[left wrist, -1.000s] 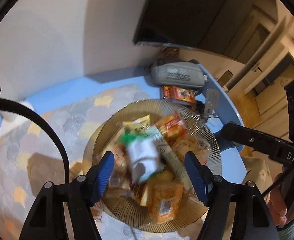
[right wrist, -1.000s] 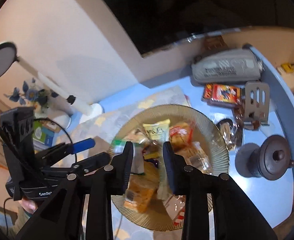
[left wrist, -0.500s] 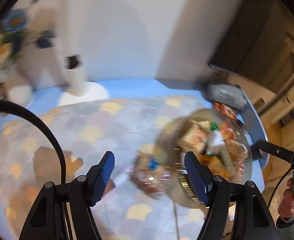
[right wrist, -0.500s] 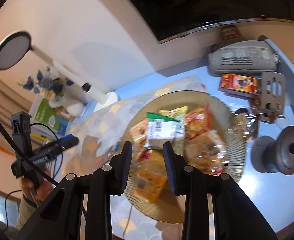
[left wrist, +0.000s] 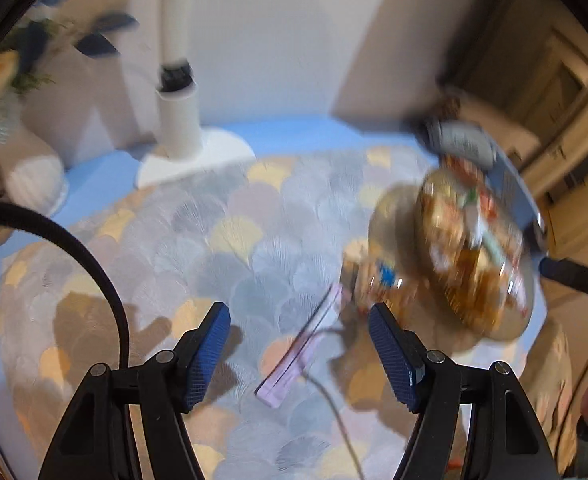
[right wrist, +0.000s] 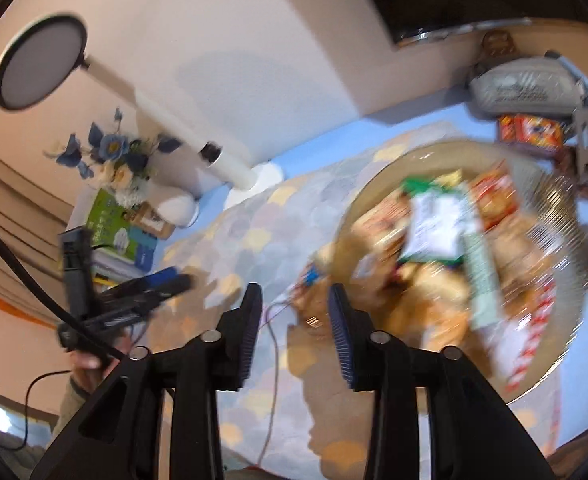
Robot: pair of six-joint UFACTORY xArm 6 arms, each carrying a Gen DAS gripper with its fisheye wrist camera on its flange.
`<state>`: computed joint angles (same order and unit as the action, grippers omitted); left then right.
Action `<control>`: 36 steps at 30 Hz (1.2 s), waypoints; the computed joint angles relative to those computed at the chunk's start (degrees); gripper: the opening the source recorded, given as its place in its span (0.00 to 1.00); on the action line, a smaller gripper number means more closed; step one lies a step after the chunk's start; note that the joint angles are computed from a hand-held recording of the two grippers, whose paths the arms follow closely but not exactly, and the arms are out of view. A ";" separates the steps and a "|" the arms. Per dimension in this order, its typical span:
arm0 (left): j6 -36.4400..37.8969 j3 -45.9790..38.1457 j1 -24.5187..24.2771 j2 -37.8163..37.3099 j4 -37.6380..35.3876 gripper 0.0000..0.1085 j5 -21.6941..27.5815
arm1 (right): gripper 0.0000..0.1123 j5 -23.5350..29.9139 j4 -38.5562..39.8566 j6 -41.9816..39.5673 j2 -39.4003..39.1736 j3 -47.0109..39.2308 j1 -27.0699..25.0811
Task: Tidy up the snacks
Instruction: 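Grasp the pink stick pack with the left gripper while the right grasps the cartoon-printed cookie bag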
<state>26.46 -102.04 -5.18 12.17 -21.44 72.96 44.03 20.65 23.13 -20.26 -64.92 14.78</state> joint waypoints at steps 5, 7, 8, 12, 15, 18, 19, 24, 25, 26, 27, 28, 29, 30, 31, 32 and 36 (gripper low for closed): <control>5.94 2.43 0.93 1.84 -1.17 0.57 3.86 | 0.56 -5.47 -4.02 10.93 2.94 2.10 7.09; 8.28 2.87 1.06 2.72 -1.44 0.55 5.14 | 0.56 -3.88 -7.34 16.31 5.56 0.97 8.88; 9.45 3.01 1.16 3.07 -1.58 0.55 5.78 | 0.56 -2.42 -9.92 19.82 7.19 0.09 9.78; 13.66 1.97 1.10 5.28 -1.71 0.53 7.99 | 0.56 -2.02 -15.44 31.29 9.44 0.96 11.25; 15.79 0.65 0.67 7.09 -2.58 0.53 9.62 | 0.56 -6.06 -20.56 42.62 9.10 4.08 11.33; 19.09 2.53 -0.81 6.54 -1.56 0.49 7.97 | 0.56 -8.71 -25.11 50.75 9.64 5.20 11.06; 19.97 3.60 -1.25 6.01 -1.25 0.39 7.07 | 0.56 -8.02 -27.78 53.48 10.52 4.33 10.91; 21.73 4.90 -1.42 5.65 -0.40 0.17 3.83 | 0.57 -3.62 -37.36 61.57 15.51 -1.43 10.88; 21.36 4.11 -0.89 6.25 -0.77 0.16 4.01 | 0.59 -2.45 -38.53 62.36 16.78 -2.82 10.88; 21.00 3.50 -0.32 6.71 -0.54 0.16 3.74 | 0.59 -1.95 -38.94 62.60 18.27 -4.19 10.77; 20.70 2.98 0.15 7.04 -0.32 0.16 3.61 | 0.59 -1.95 -38.85 62.42 19.73 -5.46 10.68; 20.23 2.19 0.86 7.50 -0.14 0.16 3.56 | 0.60 -0.93 -38.89 62.10 21.38 -7.24 10.73; 19.74 1.57 1.40 7.86 0.11 0.16 3.54 | 0.62 0.29 -39.04 61.56 23.11 -9.29 10.86; 19.01 0.29 2.03 8.67 0.42 0.16 3.90 | 0.65 0.95 -39.10 61.00 24.30 -10.65 10.94; 18.33 -1.09 2.93 9.53 0.68 0.16 4.22 | 0.66 1.92 -39.04 60.23 25.75 -12.35 11.03; 17.91 -3.03 3.54 10.81 0.90 0.16 4.81 | 0.66 2.82 -38.45 58.82 26.75 -13.56 10.79; 15.73 -6.25 6.08 13.12 0.55 0.16 5.98 | 0.61 4.00 -34.56 52.75 30.24 -16.74 10.21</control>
<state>42.19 -108.29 0.90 25.28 -20.89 78.94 48.03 -13.91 75.89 9.98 -81.66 24.99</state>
